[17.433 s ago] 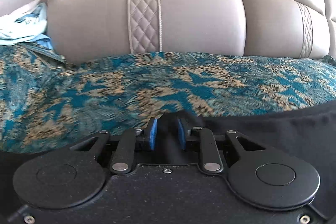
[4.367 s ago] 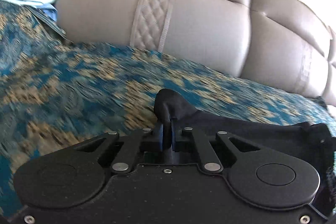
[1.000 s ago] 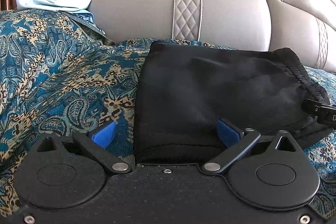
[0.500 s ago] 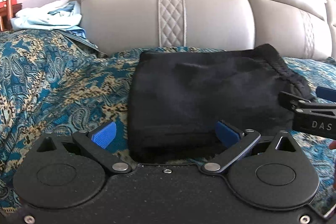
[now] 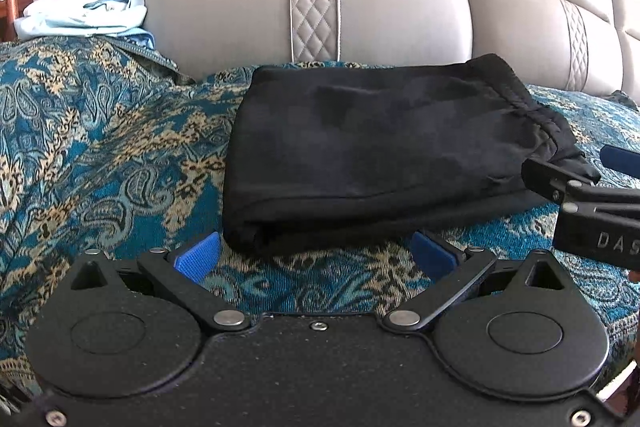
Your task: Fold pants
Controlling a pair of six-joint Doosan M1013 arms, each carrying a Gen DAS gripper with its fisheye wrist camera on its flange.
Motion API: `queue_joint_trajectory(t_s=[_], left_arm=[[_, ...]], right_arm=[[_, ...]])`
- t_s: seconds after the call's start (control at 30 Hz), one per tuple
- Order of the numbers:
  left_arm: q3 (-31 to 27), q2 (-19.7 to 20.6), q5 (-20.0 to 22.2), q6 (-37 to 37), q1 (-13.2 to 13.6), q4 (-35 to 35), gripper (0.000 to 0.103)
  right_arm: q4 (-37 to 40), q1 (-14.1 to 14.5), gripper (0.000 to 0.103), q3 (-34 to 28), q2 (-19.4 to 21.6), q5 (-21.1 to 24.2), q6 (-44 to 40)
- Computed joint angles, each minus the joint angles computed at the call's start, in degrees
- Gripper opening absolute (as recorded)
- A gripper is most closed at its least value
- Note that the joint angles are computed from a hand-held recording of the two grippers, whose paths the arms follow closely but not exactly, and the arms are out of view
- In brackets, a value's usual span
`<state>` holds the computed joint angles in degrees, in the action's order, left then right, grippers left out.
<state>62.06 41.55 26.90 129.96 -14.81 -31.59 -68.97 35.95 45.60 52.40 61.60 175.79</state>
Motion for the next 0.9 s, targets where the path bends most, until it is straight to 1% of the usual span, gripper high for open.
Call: queue_joint_trajectory(t_s=[0.2, 0.3, 0.43, 0.57, 0.8, 0.9], left_arm=[[0.17, 0.03, 0.25, -2.16, -0.15, 2.39, 0.102], [0.05, 0.19, 0.64, -2.76, -0.12, 2.76, 0.102], [0.11, 0.28, 0.22, -2.68, -0.09, 2.32, 0.102], [-0.29, 0.54, -0.05, -3.81, -0.22, 3.48, 0.102], [-0.71, 0.99, -0.6, -3.85, -0.27, 3.43, 0.103], [-1.12, 1.2, 0.12, -3.94, -0.14, 3.12, 0.103]], right_arm=[[0.55, 0.28, 0.103, -0.81, 0.61, 0.25, -3.92], [1.52, 0.22, 0.103, -0.68, 0.55, 0.22, -3.66], [3.05, -0.06, 0.103, -0.46, 0.48, 0.45, -2.79], [4.17, -0.31, 0.103, -0.24, 0.41, 0.64, -2.06], [5.2, -0.46, 0.103, -0.94, 1.11, 0.81, -3.7], [5.4, -0.49, 0.103, -0.99, 1.16, 0.26, -3.95]])
